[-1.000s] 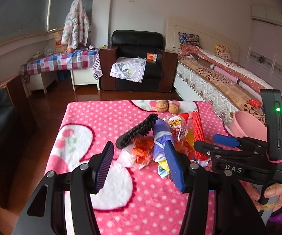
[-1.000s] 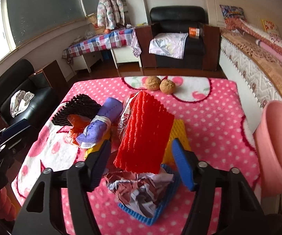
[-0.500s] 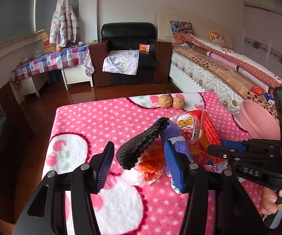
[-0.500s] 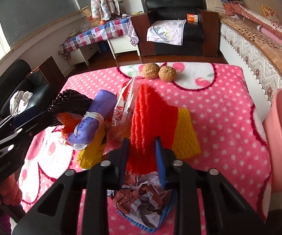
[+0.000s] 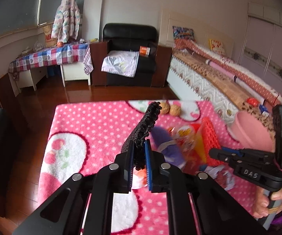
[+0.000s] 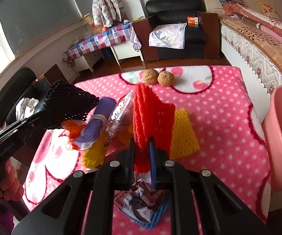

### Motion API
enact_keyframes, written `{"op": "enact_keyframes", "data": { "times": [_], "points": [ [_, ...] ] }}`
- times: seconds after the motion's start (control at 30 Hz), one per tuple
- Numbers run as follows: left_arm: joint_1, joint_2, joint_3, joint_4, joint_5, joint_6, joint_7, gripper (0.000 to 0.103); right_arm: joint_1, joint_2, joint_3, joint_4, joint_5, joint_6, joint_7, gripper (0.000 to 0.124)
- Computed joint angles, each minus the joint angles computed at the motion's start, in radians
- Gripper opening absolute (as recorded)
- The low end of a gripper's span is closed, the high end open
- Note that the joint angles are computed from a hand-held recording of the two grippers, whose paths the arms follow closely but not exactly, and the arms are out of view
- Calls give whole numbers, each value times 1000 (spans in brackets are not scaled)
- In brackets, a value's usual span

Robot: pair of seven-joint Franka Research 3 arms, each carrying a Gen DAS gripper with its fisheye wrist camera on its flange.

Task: Collect trash
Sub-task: 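Close the right gripper on the red mesh net and lift it, then carry the red mesh net over the pink bucket and open the right gripper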

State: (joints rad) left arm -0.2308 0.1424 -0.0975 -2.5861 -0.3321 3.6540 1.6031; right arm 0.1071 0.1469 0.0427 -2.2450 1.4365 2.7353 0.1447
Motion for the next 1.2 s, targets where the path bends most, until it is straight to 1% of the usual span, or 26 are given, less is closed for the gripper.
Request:
{"op": "enact_keyframes", "data": {
  "times": [0.17,0.33,0.47,0.7,0.87,1.07,1.1,1.17,1.2],
  "points": [
    [25,-71,-36,-35,79,33,-88,10,-24,-39,-20,-11,56,-60,-40,13],
    [5,-83,-75,-14,58,47,-72,10,-41,-74,-47,-24,116,-78,-89,13],
    [-27,-57,-95,34,48,30,-70,10,-59,-86,-69,-27,149,-75,-106,14],
    [-108,19,-90,145,60,-5,-63,10,-108,-85,-104,-21,177,-58,-109,14],
    [-181,81,-67,239,58,-37,-50,10,-144,-75,-121,-17,186,-45,-109,14],
    [-248,170,-37,363,110,-84,-87,10,-192,-47,-140,3,188,-31,-104,14],
    [-269,192,-26,396,112,-104,-88,10,-199,-38,-141,12,187,-30,-99,14],
    [-272,204,-22,412,149,-119,-116,10,-212,-28,-143,19,189,-24,-91,14],
    [-288,219,-10,435,156,-132,-121,10,-220,-17,-146,27,186,-24,-82,14]
  ]
}}
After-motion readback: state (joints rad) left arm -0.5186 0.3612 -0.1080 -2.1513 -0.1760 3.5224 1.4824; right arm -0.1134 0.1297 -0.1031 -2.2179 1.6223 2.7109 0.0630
